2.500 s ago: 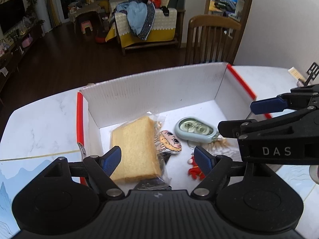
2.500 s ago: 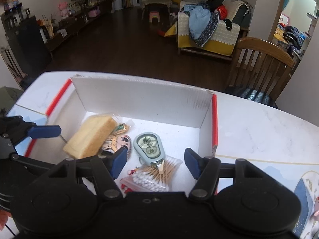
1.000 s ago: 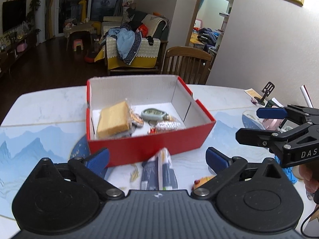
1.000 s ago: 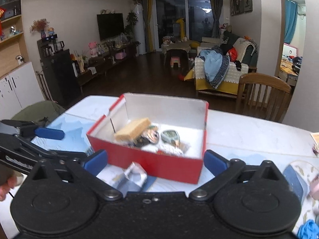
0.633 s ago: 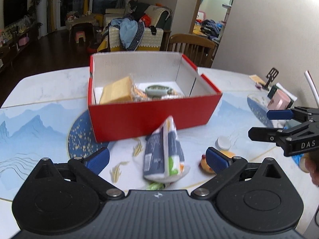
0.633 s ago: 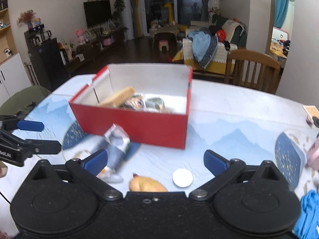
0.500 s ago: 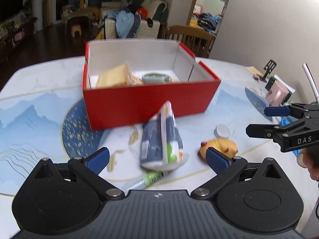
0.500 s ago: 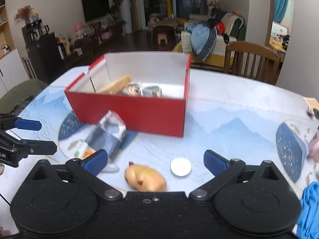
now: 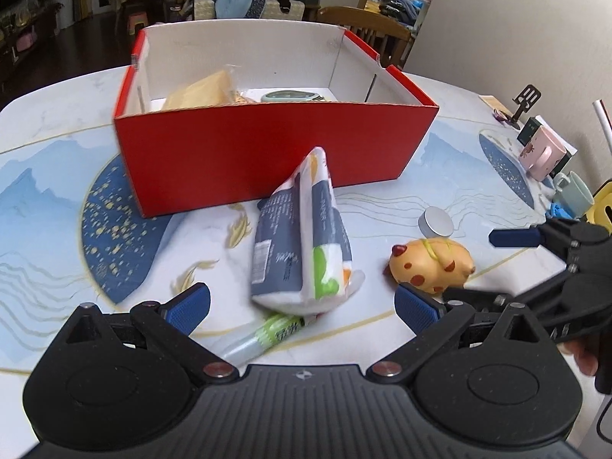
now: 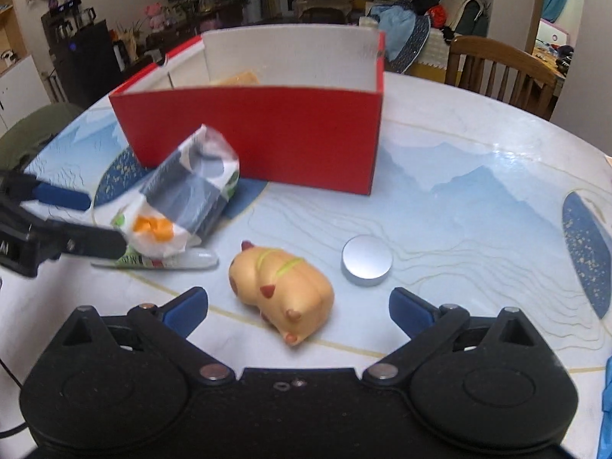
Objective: Organize objects
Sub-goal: 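Grasp the white tissue packet with the left gripper while the right grasps the yellow pig toy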
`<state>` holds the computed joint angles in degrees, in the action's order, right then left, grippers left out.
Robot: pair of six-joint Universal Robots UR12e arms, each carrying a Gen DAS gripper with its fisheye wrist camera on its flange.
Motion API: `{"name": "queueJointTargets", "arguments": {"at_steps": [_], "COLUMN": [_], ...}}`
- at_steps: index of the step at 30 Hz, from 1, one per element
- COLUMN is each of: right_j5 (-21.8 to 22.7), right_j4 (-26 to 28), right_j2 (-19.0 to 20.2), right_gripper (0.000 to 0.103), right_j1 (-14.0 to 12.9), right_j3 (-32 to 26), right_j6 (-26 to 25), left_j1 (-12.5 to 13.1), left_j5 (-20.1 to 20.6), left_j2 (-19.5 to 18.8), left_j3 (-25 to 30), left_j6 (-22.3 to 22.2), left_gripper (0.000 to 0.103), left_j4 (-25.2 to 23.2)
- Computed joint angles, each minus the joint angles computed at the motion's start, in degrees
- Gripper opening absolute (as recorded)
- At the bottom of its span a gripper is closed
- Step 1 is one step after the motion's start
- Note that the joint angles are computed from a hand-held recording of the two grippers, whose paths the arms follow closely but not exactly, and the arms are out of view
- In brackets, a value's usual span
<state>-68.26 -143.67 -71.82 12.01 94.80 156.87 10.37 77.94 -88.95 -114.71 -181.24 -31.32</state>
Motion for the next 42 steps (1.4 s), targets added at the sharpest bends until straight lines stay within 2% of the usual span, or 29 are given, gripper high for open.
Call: {"name": "queueJointTargets", "arguments": {"at_steps": [5, 13, 20, 24, 25, 27, 29, 31, 33, 36, 42], "right_j5": [-1.0, -1.4, -1.8, -2.1, -2.1, -2.3, -2.0, -2.0, -2.1, -2.3, -1.8], "right_j4": [2.3, 1.9, 2.5, 2.2, 2.2, 2.0, 2.0, 2.1, 2.0, 1.8, 0.0], "right_j2": [0.8, 1.4, 1.9, 2.0, 2.1, 2.1, 2.1, 2.0, 1.9, 1.8, 1.1], "right_gripper": [0.094, 0.089, 0.078, 0.075, 0.075, 0.072, 0.068, 0.065, 0.064, 0.062, 0.059], "right_j1": [0.6, 1.0, 1.4, 1.5, 1.5, 1.5, 1.4, 1.4, 1.5, 1.5, 1.0], "right_j3": [-0.5, -0.5, -1.1, -1.2, -1.2, -1.2, -1.2, -1.2, -1.2, -1.0, -0.3], "right_j6": [-0.9, -0.1, 0.2, 1.0, 1.2, 1.8, 2.1, 2.1, 2.0, 2.1, 4.8], "left_j1": [-1.1, -2.0, -2.7, -2.6, -2.5, -2.2, -1.9, -1.9, -1.9, -2.0, -1.9], "left_j5": [1.8, 3.9, 5.8, 5.5, 5.2, 3.8, 2.8, 2.8, 3.1, 3.8, 4.1], "left_j2": [-2.5, -5.6, -7.1, -7.3, -7.3, -7.2, -7.2, -7.1, -6.9, -6.8, -5.8], "left_j3": [2.2, 4.9, 6.2, 6.2, 6.1, 6.2, 6.4, 6.3, 6.2, 6.1, 5.6], "left_j6": [1.8, 2.6, 3.8, 3.3, 3.3, 3.0, 2.5, 2.2, 2.3, 1.9, 2.0], "left_gripper": [0.103, 0.103, 0.103, 0.101, 0.099, 0.082, 0.069, 0.067, 0.057, 0.051, 0.045], "left_j4": [-0.5, -2.9, -4.3, -4.3, -4.3, -5.0, -6.0, -5.8, -5.7, -5.7, -4.4]}}
